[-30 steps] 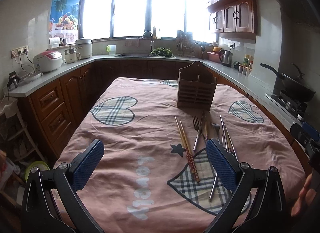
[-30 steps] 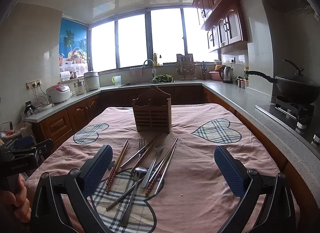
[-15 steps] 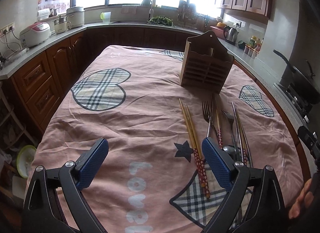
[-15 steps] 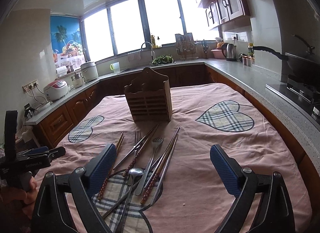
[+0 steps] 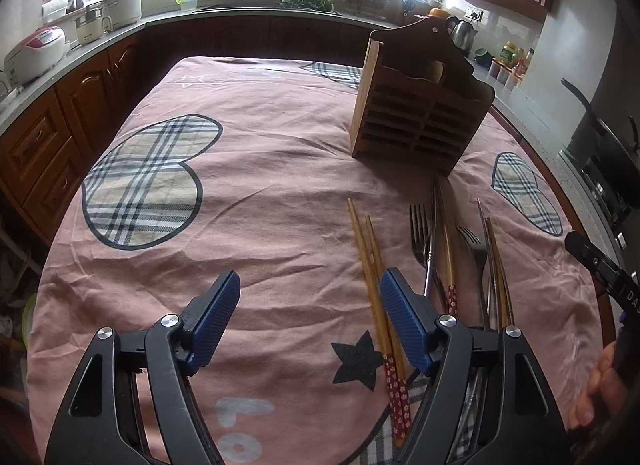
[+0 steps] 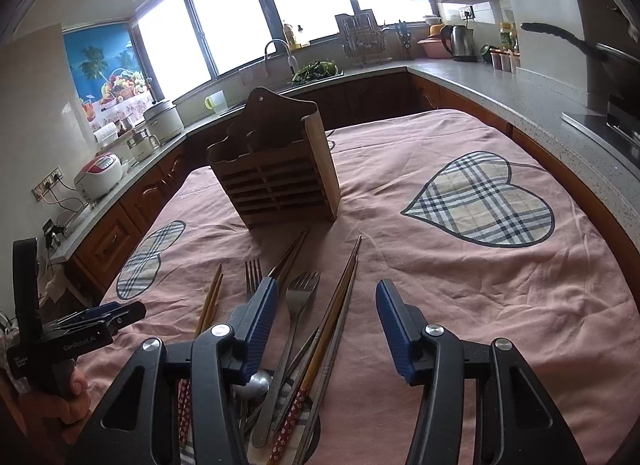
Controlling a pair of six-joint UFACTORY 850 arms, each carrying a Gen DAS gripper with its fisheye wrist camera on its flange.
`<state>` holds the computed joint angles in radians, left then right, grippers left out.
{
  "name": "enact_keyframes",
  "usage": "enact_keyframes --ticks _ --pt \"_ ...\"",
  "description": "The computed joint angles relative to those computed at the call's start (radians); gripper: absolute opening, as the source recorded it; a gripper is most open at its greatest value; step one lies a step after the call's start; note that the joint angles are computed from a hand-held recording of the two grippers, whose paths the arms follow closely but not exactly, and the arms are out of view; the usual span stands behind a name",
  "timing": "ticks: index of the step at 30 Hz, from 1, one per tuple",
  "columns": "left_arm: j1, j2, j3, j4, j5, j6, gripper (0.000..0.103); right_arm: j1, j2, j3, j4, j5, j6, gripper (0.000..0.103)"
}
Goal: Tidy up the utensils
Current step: 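Close the left tool on a wooden chopstick while the right tool grips a metal utensil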
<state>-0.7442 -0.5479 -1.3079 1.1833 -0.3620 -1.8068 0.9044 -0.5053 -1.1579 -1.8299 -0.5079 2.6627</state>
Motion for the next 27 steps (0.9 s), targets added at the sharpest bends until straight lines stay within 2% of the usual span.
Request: enact_keyframes --ticks 5,8,10,15,19,22,24,27 --pt "0.029 -0.066 -0.094 -0.176 0.019 0.211 0.073 -0.056 -0.056 -0.068 -0.037 0.096 0.021 0.042" --pt "0.046 -0.109 -0.15 -0.3 0.021 0.352 0.069 -0.084 -0.096 -0.12 0.034 0.139 -0.055 0.04" --pt "0.058 -0.139 -0.19 -0.401 0.021 0.459 0.065 -0.102 -0.121 -0.152 0.092 0.164 -0.119 0.033" --pt "0.08 -0.204 -0.281 -0.58 0.018 0.648 0.061 -0.146 -0.177 -0.222 0.23 0.221 -0.263 0.031" --pt "0.086 -0.259 -0.364 -0.694 -0.016 0.783 0.058 -0.172 -0.229 -0.297 0.445 0.239 -0.506 0.03" --pt "0.091 -0.297 -0.418 -0.782 -0.04 0.879 0.05 -0.186 -0.265 -0.345 0.653 0.251 -0.726 0.027" --pt "0.09 -0.317 -0.443 -0.789 -0.059 0.896 0.044 -0.193 -0.283 -0.364 0.775 0.261 -0.849 0.023" --pt "0.08 -0.333 -0.466 -0.722 -0.085 0.858 0.039 -0.189 -0.301 -0.381 0.791 0.243 -0.881 0.017"
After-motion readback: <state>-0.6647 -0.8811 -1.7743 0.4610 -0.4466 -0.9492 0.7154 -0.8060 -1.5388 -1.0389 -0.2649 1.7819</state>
